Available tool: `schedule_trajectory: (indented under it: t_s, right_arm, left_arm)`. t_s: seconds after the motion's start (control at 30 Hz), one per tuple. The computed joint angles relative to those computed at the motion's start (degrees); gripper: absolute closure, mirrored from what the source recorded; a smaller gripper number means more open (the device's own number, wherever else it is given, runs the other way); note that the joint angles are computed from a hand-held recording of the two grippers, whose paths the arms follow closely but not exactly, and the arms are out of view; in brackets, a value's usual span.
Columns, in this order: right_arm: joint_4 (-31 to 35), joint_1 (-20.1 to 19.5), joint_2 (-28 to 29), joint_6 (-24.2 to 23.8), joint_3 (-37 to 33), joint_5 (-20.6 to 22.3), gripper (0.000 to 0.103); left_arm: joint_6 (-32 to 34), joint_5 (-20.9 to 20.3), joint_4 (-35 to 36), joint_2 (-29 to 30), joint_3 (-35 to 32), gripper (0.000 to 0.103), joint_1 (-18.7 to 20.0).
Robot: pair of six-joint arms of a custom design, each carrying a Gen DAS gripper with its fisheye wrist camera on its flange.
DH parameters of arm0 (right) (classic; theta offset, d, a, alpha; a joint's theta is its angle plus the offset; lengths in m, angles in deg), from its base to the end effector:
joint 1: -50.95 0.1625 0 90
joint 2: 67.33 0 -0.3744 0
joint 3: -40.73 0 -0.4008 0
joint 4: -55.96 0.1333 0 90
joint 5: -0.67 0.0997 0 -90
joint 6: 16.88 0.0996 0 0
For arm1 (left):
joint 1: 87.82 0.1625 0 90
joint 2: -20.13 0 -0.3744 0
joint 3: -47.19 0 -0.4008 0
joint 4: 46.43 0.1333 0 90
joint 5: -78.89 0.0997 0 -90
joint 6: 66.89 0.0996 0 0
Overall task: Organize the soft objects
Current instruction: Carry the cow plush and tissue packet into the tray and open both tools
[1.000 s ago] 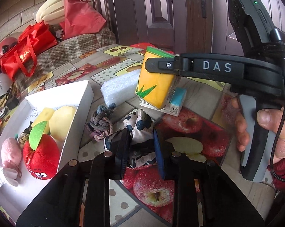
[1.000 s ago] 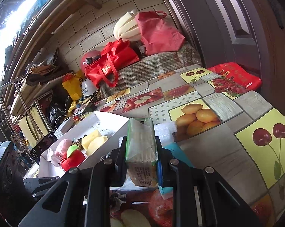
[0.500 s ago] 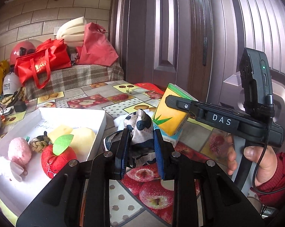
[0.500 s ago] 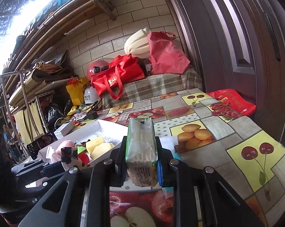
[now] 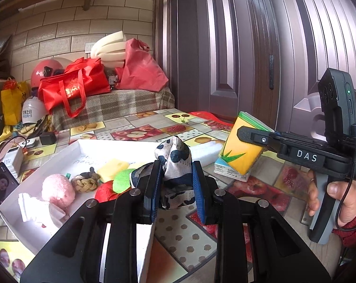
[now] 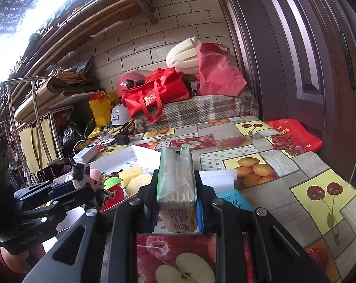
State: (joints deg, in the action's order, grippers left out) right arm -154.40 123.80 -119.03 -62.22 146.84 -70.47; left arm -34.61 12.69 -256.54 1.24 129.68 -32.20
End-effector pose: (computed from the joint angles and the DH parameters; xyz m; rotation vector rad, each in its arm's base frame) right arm -0.0164 -0.6145 0.1830 0.8225 -2.2299 1.5144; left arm -0.2315 -0.6455 -0.0424 1.1120 2.1948 -1.3231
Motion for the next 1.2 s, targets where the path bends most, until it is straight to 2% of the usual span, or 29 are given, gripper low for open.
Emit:
schedule_trajectory:
  t_s: [0.47,0.7,0.97,1.2]
  right_arm:
    - [3.3,2.7,2.3,-4.1,-0.9,-2.4,0.079]
    - [4.9,4.3,3.9,-6.4,-1.7,-3.8,0.079]
    - [6.2,5.9,5.5,-8.7,-2.1,-4.3,0.08]
    - [8.8,7.5,7.2,-9.5,-3.3,-3.8,0.08]
  left_arm:
    - [-1.1,4.2,-5.1,-3.2,1.0,0.078,4.1]
    - [-3.2,4.5,-4.4,-4.0,0.8,0.078,5.1]
    - [-2.7,6.0,-4.4,-3.5,-0.6,0.078,5.3]
    - [-8.6,5.7,-1.3,-4.8,-1.3,0.078,6.9]
